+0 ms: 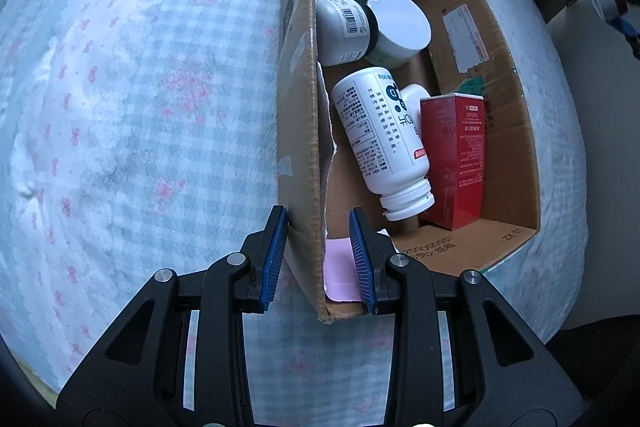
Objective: Organize rigid objects
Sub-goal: 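Carry the red lid into the box and release it with the right gripper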
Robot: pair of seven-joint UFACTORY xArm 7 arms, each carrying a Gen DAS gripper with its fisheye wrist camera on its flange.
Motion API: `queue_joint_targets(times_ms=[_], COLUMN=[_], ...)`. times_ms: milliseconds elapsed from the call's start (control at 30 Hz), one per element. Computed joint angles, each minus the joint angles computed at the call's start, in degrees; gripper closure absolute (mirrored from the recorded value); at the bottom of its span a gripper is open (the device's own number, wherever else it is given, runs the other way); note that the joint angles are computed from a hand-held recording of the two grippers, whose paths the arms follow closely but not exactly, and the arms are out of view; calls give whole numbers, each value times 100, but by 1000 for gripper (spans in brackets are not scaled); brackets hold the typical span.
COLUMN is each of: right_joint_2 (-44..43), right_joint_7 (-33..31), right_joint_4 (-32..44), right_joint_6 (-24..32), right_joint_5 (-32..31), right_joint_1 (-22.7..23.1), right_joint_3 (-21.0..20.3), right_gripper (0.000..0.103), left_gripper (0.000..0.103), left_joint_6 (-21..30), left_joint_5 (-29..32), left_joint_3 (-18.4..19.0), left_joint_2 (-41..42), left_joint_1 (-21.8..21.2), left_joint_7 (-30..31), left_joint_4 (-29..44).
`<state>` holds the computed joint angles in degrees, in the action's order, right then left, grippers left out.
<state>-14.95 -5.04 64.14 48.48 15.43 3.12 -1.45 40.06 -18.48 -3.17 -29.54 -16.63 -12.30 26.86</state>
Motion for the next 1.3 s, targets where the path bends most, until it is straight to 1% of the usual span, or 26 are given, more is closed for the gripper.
queue_joint_targets(times_ms=[200, 433, 700, 833, 967, 1000, 1033, 1067, 1167, 1300], right_joint_2=[188, 413, 450, 459, 451, 453, 455, 438, 285, 246], right_joint_7=[127, 224, 331, 332, 278, 224, 210, 239, 219, 312], right_joint_4=[-52, -435, -1000, -1027, -1012, -1002, -967, -963, -1091, -1134], right_joint_6=[-47, -207, -279, -119, -95, -86, -7, -18, -330, -267], right_joint_5=[343, 514, 552, 483, 473, 550, 605, 591, 401, 365], right_joint_1=[491, 909, 1101, 1103, 1116, 1124, 1118, 1110, 1091, 1070], right_joint_3=[371, 613, 681, 659, 655, 634, 612, 623, 666, 619], right_gripper=[52, 52, 52, 52, 51, 46, 20, 0, 0, 0], left_gripper=[75, 75, 75, 75, 75, 75, 75, 75, 75, 75], left_joint_6=[-2, 48, 60, 53, 72, 77, 78, 68, 43, 36], left_joint_5=[-26, -45, -77, -94, -82, -81, -83, -87, -112, -62], left_joint_3=[46, 45, 57, 63, 58, 58, 58, 57, 73, 38], left_joint_2=[-57, -106, -102, -88, -53, -40, -37, -26, -3, 26], left_joint_1=[6, -3, -2, -5, 6, 8, 8, 7, -7, 8], left_joint_7=[41, 62, 68, 97, 99, 106, 111, 120, 169, 177], left_joint_4=[-39, -35, -33, -33, -4, 5, 7, 10, 16, 37])
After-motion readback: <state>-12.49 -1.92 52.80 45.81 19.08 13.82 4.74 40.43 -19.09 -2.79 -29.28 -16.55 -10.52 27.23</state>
